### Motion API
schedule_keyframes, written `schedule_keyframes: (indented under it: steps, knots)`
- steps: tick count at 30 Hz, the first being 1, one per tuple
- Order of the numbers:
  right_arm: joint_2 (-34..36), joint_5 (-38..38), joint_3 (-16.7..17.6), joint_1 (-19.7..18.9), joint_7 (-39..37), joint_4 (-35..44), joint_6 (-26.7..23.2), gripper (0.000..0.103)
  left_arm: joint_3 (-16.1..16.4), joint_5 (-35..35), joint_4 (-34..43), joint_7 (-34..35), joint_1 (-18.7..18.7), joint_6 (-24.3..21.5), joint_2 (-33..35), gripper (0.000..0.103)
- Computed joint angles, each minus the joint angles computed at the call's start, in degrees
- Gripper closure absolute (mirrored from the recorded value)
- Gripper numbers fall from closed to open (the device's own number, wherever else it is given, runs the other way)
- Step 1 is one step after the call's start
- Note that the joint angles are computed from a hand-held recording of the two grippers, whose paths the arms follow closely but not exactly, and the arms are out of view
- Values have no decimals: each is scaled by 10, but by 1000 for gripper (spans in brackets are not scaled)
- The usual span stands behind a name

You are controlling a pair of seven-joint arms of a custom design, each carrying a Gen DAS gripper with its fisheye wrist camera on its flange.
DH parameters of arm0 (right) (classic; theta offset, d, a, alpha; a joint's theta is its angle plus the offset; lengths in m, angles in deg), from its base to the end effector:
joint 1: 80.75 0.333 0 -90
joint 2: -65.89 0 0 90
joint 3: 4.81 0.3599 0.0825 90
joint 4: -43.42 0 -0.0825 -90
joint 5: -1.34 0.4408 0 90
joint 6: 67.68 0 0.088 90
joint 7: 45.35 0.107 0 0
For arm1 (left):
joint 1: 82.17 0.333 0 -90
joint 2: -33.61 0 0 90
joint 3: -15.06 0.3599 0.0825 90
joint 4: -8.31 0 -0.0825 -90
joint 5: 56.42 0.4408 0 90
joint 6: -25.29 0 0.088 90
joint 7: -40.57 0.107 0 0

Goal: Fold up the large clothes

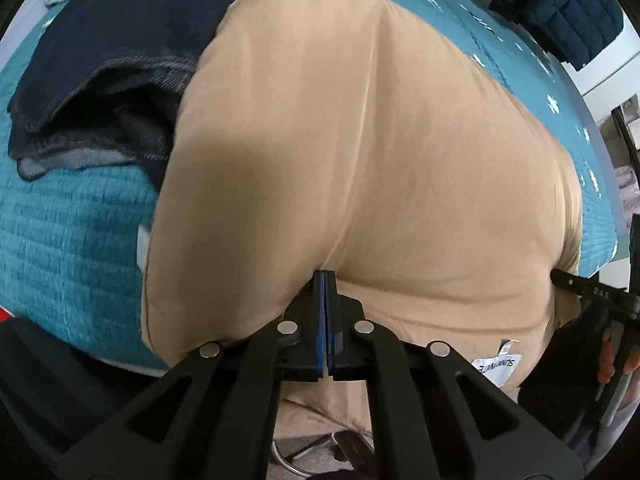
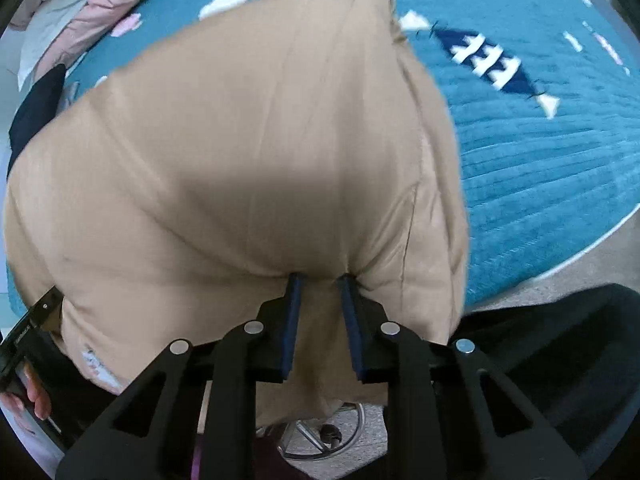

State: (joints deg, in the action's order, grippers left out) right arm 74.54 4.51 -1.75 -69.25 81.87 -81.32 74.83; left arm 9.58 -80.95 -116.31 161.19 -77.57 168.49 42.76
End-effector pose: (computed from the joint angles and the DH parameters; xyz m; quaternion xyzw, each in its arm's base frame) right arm 0.5969 0.1543 0.3420 -0.5348 0.8409 -0.0048 0.0825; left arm 0.6180 -0.0060 0.3387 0.6150 -0.7703 0.1681 0.0056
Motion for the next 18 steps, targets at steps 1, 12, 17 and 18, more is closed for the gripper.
schedule_keyframes:
  steps: [1,12,17,18]
  knots:
    - [0,-8,-2,1,5,4,-4,84,-1,3,-4,2,-2,6,-5,100]
    - [-34,-36,-27,-23,56,0,64,68,5,-101,20,93,0,8,-52,100]
    - [29,47,-17,-56,-9,66,61,62,0,-107,95,57,0,19,15,89]
    - [45,65,-13,-63,-21,82,56,62,-1,-103,115,38,2,8,32,89]
